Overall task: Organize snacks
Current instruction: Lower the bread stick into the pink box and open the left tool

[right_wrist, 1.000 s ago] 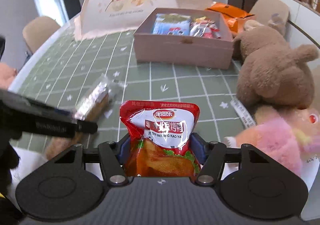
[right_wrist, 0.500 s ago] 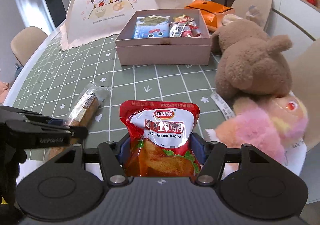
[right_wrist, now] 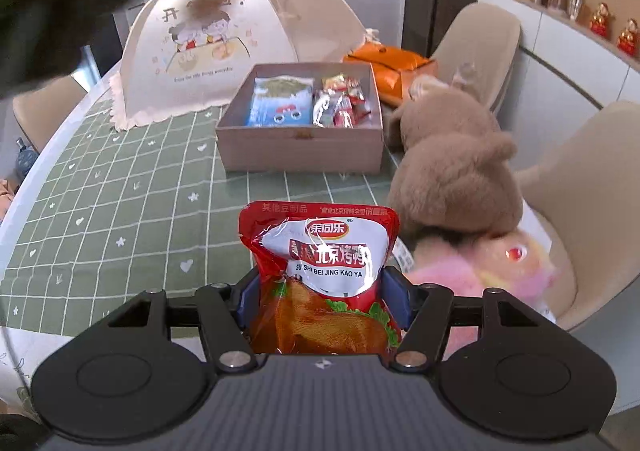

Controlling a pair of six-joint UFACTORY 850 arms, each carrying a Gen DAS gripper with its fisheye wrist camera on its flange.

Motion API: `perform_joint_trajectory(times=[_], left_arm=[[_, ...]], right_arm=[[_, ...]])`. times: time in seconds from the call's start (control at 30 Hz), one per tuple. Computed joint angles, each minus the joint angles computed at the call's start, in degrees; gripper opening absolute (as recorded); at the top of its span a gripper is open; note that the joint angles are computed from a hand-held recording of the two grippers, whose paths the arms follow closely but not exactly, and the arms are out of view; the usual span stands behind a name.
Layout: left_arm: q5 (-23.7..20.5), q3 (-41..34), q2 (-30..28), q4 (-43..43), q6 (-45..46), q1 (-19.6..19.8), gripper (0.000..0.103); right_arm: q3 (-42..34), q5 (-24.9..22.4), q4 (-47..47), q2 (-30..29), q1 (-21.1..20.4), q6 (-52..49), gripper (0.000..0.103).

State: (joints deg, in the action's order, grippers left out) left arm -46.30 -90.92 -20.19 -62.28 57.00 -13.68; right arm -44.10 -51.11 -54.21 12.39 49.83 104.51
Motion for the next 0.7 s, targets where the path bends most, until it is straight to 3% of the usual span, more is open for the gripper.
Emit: perform_joint_trajectory(times=[0.07, 0.13, 0.27, 0.37, 0.43, 0.5, 0.53, 0.6, 0.7], left_arm=[[1.58, -2.93, -3.07, 2.61, -6.29, -0.47, 0.034], [5.93, 1.24, -0.88, -2.21, -2.98, -0.16, 0.034], [1.09, 9.34, 3.75, -8.03, 3.81, 3.45, 0.034], [2.21, 17.07, 8.91, -4.88, 6.99, 5.70, 0.034], [3.12, 21.66, 11.74, -0.77, 3.49, 7.07, 0.034], [2.56, 25.53, 14.10, 2.33, 0.49, 8.53, 0.034], [3.58, 27.21, 15.17, 4.04, -0.98, 8.62, 0.034], [6.71, 30.06, 16.90, 10.33, -6.11, 7.75, 0.034], [7.41, 32.30, 17.88, 16.72, -9.83, 6.56, 0.034]], right_arm=[[-0.55, -0.80, -0.25, -0.06, 0.30, -0.59, 0.063], [-0.32, -1.19, -0.83, 0.51, 0.78, -0.77, 0.059], [1.29, 0.07, -0.60, 2.21, 0.39, -0.37, 0.055], [2.23, 3.07, -0.67, 3.01, -0.89, 0.26, 0.052], [2.85, 6.21, -0.75, 3.33, -1.65, -1.81, 0.055], [2.62, 9.94, 2.87, 2.25, -3.07, -8.02, 0.074], [2.49, 10.81, 3.71, 1.27, -3.37, -9.05, 0.076], [1.80, 12.02, 5.68, -1.26, -4.03, -9.82, 0.076], [0.42, 14.76, 11.12, -4.97, -6.41, -9.09, 0.076]])
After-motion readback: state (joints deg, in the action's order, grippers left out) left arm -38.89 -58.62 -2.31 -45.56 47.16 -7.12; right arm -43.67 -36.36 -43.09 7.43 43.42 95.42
